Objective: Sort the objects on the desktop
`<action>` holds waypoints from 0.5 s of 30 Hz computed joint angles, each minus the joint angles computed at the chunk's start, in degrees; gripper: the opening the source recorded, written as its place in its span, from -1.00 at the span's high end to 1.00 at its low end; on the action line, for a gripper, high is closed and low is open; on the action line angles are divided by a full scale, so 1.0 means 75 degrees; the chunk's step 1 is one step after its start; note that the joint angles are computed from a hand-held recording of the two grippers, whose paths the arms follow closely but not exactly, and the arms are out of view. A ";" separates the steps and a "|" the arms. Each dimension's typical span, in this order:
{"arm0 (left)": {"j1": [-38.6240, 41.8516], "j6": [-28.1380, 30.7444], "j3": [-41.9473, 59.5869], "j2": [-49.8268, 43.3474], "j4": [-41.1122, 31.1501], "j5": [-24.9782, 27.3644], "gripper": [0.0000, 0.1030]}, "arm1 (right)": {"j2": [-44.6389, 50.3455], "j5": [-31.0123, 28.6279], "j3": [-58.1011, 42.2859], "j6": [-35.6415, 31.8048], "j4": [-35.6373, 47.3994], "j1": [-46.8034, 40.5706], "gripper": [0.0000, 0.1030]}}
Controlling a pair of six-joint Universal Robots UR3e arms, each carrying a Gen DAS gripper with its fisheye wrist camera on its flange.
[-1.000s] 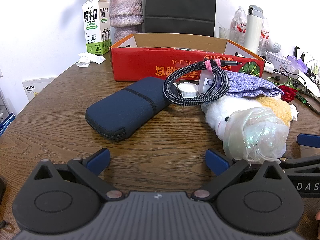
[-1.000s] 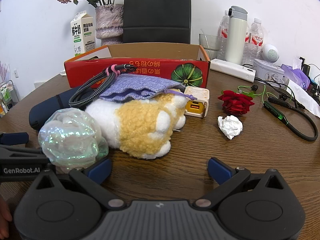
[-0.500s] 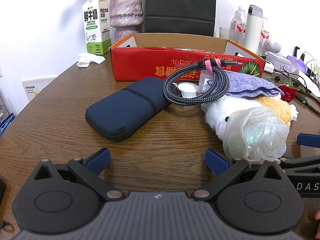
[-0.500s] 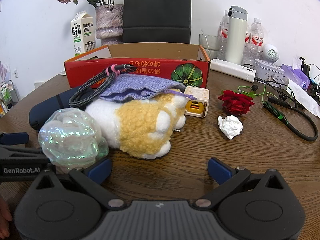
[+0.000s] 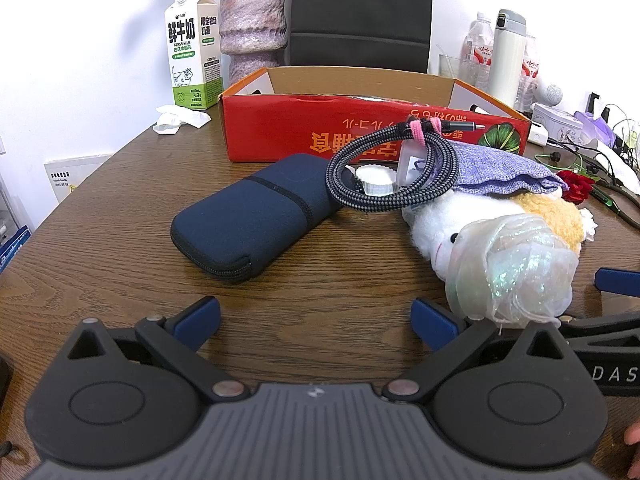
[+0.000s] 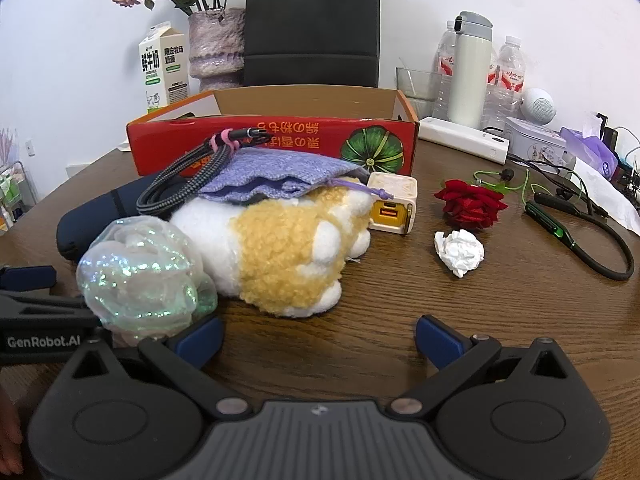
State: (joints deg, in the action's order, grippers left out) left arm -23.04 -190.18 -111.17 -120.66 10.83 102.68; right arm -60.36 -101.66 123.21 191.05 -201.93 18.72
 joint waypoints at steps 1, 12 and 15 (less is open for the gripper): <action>0.0002 -0.0003 0.0000 -0.0001 0.0002 0.0002 -1.00 | 0.0001 -0.0054 -0.0006 0.0023 0.0016 0.0031 -1.00; 0.0230 0.0516 -0.1426 0.0281 0.2743 -0.0425 -1.00 | -0.0963 0.1235 0.1015 -0.0373 -0.0193 -0.0656 -1.00; 0.0907 0.0209 -0.2189 0.0309 0.4199 -0.1645 -1.00 | -0.1469 0.1713 0.1877 -0.0648 -0.0725 -0.1058 -1.00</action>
